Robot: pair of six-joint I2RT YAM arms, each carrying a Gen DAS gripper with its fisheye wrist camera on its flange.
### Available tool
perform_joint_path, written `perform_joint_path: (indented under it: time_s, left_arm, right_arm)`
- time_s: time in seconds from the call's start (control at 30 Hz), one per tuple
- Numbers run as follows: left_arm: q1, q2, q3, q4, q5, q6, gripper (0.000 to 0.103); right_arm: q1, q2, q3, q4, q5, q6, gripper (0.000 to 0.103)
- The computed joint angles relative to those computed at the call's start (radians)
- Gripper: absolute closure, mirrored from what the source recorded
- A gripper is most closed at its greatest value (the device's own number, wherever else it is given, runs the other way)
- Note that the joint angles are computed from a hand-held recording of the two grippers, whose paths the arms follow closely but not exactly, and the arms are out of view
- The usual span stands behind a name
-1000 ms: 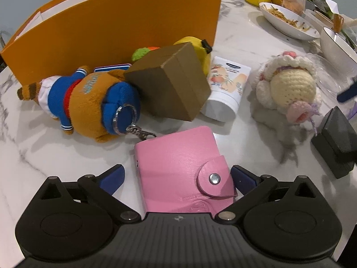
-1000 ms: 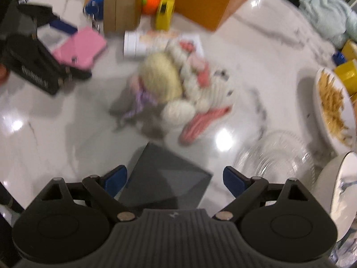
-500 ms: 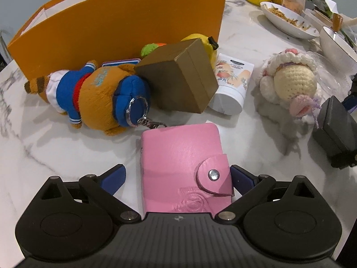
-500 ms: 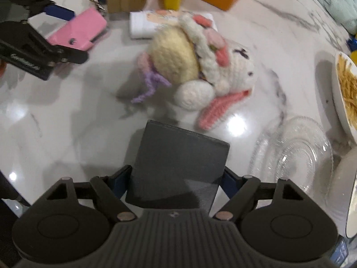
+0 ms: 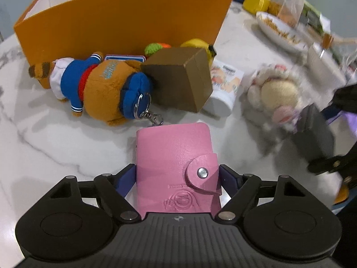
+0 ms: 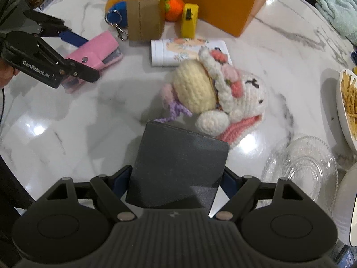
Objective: Organize objects
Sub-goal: 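Grasp the pink wallet with the left tool while the right tool grasps the dark gray box, then carry the pink wallet and dark gray box over the orange box with both tools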
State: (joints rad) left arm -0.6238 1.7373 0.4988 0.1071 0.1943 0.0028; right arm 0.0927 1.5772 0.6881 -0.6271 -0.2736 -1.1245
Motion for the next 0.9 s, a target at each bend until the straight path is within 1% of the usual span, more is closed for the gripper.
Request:
perform_joint_path:
  time_s: [0.17, 0.33, 0.47, 0.57, 0.7, 0.9]
  left_arm:
    - [0.015, -0.100, -0.018, -0.051, 0.035, 0.003, 0.011]
    - [0.010, -0.215, -0.035, -0.093, 0.048, 0.001, 0.011]
    - [0.029, -0.271, -0.033, -0.111, 0.078, -0.003, 0.011]
    - [0.037, -0.310, -0.027, -0.121, 0.068, 0.003, 0.011]
    - [0.074, -0.329, -0.002, -0.124, 0.068, -0.001, 0.011]
    - [0.116, -0.344, 0.066, -0.132, 0.061, 0.009, 0.011]
  right_arm:
    - [0.006, -0.035, -0.003, -0.022, -0.042, 0.008, 0.020]
    - [-0.002, -0.110, 0.012, -0.094, -0.122, 0.002, 0.020]
    - [0.022, -0.135, 0.041, -0.114, -0.185, 0.044, 0.020]
    - [0.047, -0.182, 0.048, -0.109, -0.226, 0.092, 0.020]
    - [0.077, -0.245, 0.075, -0.079, -0.290, 0.214, 0.020]
    - [0.173, -0.294, 0.145, 0.025, -0.288, 0.406, 0.020]
